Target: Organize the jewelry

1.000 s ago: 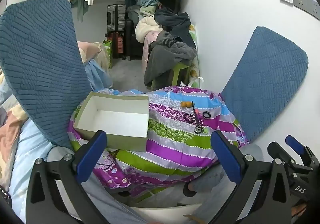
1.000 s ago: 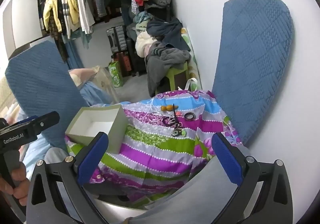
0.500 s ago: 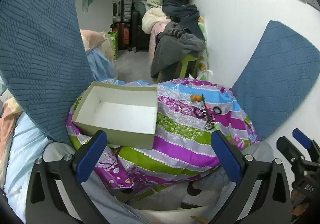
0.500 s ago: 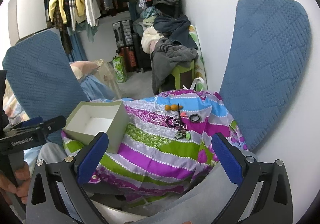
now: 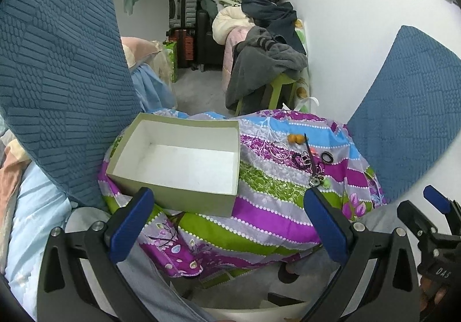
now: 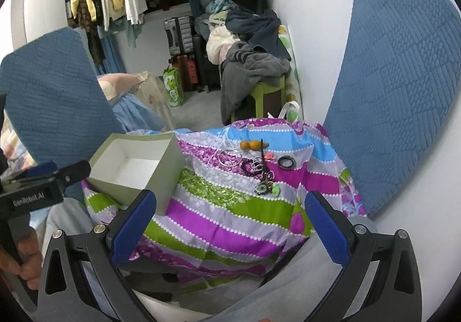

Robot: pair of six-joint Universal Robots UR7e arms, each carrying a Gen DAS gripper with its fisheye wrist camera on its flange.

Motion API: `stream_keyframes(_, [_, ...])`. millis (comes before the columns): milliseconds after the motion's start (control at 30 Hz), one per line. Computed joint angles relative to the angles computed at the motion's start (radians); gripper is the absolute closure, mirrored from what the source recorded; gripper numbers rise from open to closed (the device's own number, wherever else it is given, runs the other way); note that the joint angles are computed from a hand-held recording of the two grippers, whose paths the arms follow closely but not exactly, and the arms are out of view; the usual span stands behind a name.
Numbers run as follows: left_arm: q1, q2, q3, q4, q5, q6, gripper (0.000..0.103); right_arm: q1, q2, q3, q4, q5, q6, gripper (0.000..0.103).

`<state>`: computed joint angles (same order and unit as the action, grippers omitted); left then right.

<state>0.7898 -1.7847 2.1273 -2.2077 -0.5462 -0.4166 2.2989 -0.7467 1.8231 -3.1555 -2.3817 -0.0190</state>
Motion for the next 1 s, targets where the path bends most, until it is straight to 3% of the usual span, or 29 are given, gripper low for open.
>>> stream_keyframes(200, [0.029, -0.016, -0.014, 0.011, -0.017, 0.043, 0.000, -0.004, 0.007, 0.000, 0.007, 0.020, 0.026, 0.001])
stream_keyframes(633, [0.028, -0.024, 0.001, -0.007, -0.020, 0.044, 0.000, -0.011, 0.001, 0.017, 0.033, 0.012, 0.053, 0.022])
stream_keyframes(867, [0.028, -0.019, -0.009, 0.011, -0.023, 0.039, 0.000, -0.009, 0.004, 0.012, 0.035, 0.025, 0.065, 0.023])
stream_keyframes(1000, [0.025, -0.020, -0.003, -0.002, -0.015, 0.048, 0.000, -0.007, 0.003, 0.016, 0.028, 0.021, 0.056, 0.030])
